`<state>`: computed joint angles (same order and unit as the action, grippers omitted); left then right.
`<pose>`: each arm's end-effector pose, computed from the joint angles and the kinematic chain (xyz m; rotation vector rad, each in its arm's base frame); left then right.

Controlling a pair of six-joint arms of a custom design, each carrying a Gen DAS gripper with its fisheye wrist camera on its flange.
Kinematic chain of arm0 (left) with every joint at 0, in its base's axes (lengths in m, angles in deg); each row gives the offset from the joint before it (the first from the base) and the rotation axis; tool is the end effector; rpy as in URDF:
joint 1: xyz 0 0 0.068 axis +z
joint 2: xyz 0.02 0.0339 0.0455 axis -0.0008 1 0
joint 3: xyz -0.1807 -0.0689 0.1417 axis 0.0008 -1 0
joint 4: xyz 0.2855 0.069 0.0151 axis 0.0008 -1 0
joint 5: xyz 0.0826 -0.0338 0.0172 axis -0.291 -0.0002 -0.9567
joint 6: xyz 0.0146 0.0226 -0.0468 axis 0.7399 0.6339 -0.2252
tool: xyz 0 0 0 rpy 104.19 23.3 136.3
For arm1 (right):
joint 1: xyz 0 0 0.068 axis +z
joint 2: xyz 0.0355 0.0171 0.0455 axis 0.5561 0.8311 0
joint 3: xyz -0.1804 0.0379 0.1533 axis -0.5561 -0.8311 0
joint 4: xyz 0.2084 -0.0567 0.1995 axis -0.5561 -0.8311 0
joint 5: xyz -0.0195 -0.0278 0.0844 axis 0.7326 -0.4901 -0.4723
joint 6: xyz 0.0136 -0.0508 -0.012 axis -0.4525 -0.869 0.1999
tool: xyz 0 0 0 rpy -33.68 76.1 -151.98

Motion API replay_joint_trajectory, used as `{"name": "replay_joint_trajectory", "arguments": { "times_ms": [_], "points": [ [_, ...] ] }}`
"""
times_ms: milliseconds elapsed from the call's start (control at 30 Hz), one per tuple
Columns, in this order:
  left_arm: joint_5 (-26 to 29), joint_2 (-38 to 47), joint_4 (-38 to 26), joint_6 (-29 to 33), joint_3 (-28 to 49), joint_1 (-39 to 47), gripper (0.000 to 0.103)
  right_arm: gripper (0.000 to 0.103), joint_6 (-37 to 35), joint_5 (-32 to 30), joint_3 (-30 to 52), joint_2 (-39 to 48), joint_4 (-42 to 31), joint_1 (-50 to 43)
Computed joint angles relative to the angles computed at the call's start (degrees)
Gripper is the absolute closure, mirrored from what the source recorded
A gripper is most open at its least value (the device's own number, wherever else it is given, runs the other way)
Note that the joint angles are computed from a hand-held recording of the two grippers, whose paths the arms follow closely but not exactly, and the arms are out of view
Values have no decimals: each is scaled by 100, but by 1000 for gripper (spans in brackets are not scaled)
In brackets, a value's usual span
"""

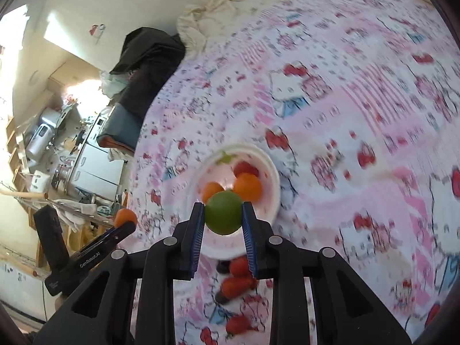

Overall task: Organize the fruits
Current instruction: 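Carry the orange and lime over the white plate and open both grippers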

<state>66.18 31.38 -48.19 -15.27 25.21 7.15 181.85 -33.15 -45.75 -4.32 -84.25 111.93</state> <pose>0.2589 0.0165 0.2127 0.8397 2.4956 -0.4033 0.0585 0.1587 0.1780 0.9107 2.1793 0.6337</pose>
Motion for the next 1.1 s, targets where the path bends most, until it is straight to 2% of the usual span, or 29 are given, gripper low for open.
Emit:
{"name": "replay_joint_trajectory", "arguments": {
  "times_ms": [100, 233, 367, 500, 733, 1100],
  "points": [
    [72, 369, 73, -120, 342, -180, 66, 76, -941, -352, -110, -331, 265, -627],
    [-27, 904, 519, -319, 526, -565, 66, 76, -2009, -1000, -334, -557, 688, -1526],
    [-110, 1609, 685, -532, 718, -884, 66, 76, -2775, -1708, -559, -481, 1219, -2353],
    [-468, 1904, 1090, -613, 611, -1280, 66, 76, -3446, -2376, -678, -15, 1851, -3105],
    [-674, 2358, 1306, -782, 706, -1642, 66, 76, -3934, -3128, -841, 762, 2674, -3808],
    [-638, 2591, 1465, -938, 603, -1798, 64, 75, -3956, -3459, -913, 1222, 3039, -4027]
  ]
}}
